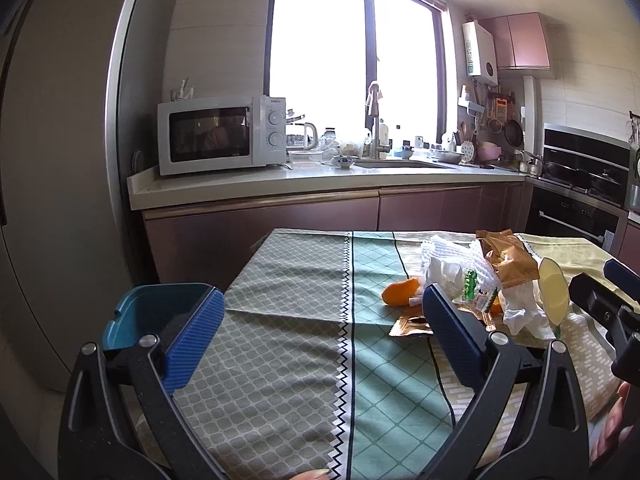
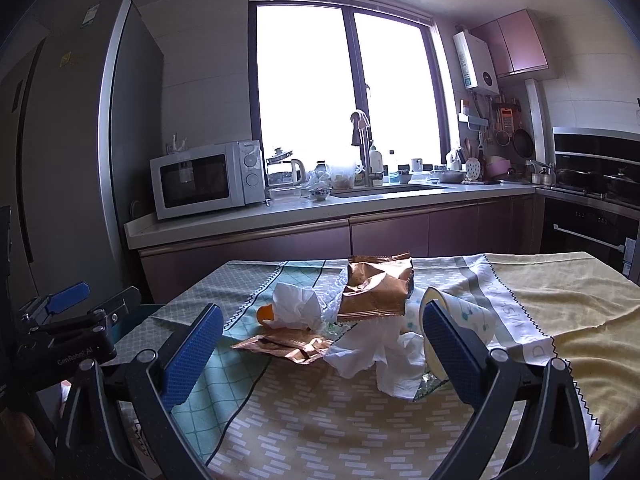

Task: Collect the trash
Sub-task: 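Reach the left tool to the white tissue and close on it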

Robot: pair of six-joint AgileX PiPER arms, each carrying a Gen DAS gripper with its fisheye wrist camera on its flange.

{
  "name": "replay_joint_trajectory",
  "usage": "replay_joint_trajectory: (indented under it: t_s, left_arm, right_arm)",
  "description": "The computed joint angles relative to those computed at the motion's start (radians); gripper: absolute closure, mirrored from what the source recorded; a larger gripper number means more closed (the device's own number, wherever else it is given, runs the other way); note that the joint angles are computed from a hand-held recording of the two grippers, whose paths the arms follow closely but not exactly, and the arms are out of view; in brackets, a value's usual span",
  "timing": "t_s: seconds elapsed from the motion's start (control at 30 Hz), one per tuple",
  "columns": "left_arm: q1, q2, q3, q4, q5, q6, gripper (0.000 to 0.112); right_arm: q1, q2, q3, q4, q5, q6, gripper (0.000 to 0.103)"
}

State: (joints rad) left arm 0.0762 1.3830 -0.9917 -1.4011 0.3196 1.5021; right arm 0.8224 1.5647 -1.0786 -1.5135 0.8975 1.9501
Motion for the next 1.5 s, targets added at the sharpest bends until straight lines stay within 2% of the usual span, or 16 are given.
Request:
replay_joint_trajectory:
  t_s: [0.13, 0.3, 0.53, 0.63, 0.7, 0.8, 0.93, 1.03, 1.1, 1.13, 1.2, 1.27, 1.3, 1.37, 1.5]
  left_arm:
    - [-0.036, 0.083, -0.1, 0.194, 0.049, -0.186, 0.015]
    - [-0.123, 0.19, -0.221, 0.36, 0.046, -0.329, 0.015]
    - [-0.234, 0.34, -0.393, 0.537, 0.033, -0.46, 0.015]
    - [-0.261, 0.401, -0.471, 0.615, 0.056, -0.526, 0.018]
    - [-0.276, 0.446, -0.53, 0.677, 0.081, -0.581, 0.024]
    - [-0.283, 0.513, -0.625, 0.76, 0.136, -0.663, 0.032]
    - [-0.279, 0.603, -0.751, 0.8, 0.232, -0.719, 0.045]
    - [-0.255, 0.658, -0.84, 0.796, 0.339, -0.734, 0.058]
    - [-0.248, 0.699, -0.901, 0.802, 0.399, -0.757, 0.075]
    - [-0.243, 0.722, -0.937, 0.8, 0.431, -0.764, 0.079]
    - [-0.231, 0.752, -0.981, 0.784, 0.478, -0.766, 0.097]
    - [-0.219, 0.776, -1.017, 0.763, 0.512, -0.763, 0.106]
    - [-0.214, 0.782, -1.026, 0.751, 0.52, -0.756, 0.107]
    - [-0.199, 0.779, -1.022, 0.719, 0.529, -0.733, 0.11]
    - [-0.167, 0.767, -1.018, 0.657, 0.564, -0.697, 0.11]
  right_arm:
    - [-0.067, -0.021, 0.019, 0.041, -0.05, -0.024, 0.007]
    - [-0.168, -0.042, 0.03, 0.098, -0.144, -0.079, 0.007]
    - [-0.303, -0.03, -0.017, 0.204, -0.367, -0.238, 0.01]
    - [-0.351, 0.008, -0.069, 0.335, -0.453, -0.381, 0.017]
    - [-0.384, 0.04, -0.105, 0.469, -0.498, -0.507, 0.023]
    - [-0.418, 0.089, -0.153, 0.608, -0.529, -0.624, 0.026]
    - [-0.443, 0.126, -0.184, 0.678, -0.549, -0.646, 0.029]
    - [-0.458, 0.138, -0.192, 0.703, -0.568, -0.637, 0.037]
    - [-0.466, 0.144, -0.196, 0.718, -0.584, -0.635, 0.046]
    - [-0.472, 0.146, -0.199, 0.73, -0.586, -0.641, 0.048]
    - [-0.485, 0.146, -0.192, 0.752, -0.609, -0.65, 0.061]
    - [-0.495, 0.145, -0.187, 0.764, -0.623, -0.652, 0.072]
    - [-0.5, 0.141, -0.179, 0.77, -0.64, -0.656, 0.079]
    - [-0.503, 0.134, -0.169, 0.754, -0.652, -0.64, 0.087]
    - [-0.498, 0.118, -0.159, 0.736, -0.654, -0.64, 0.091]
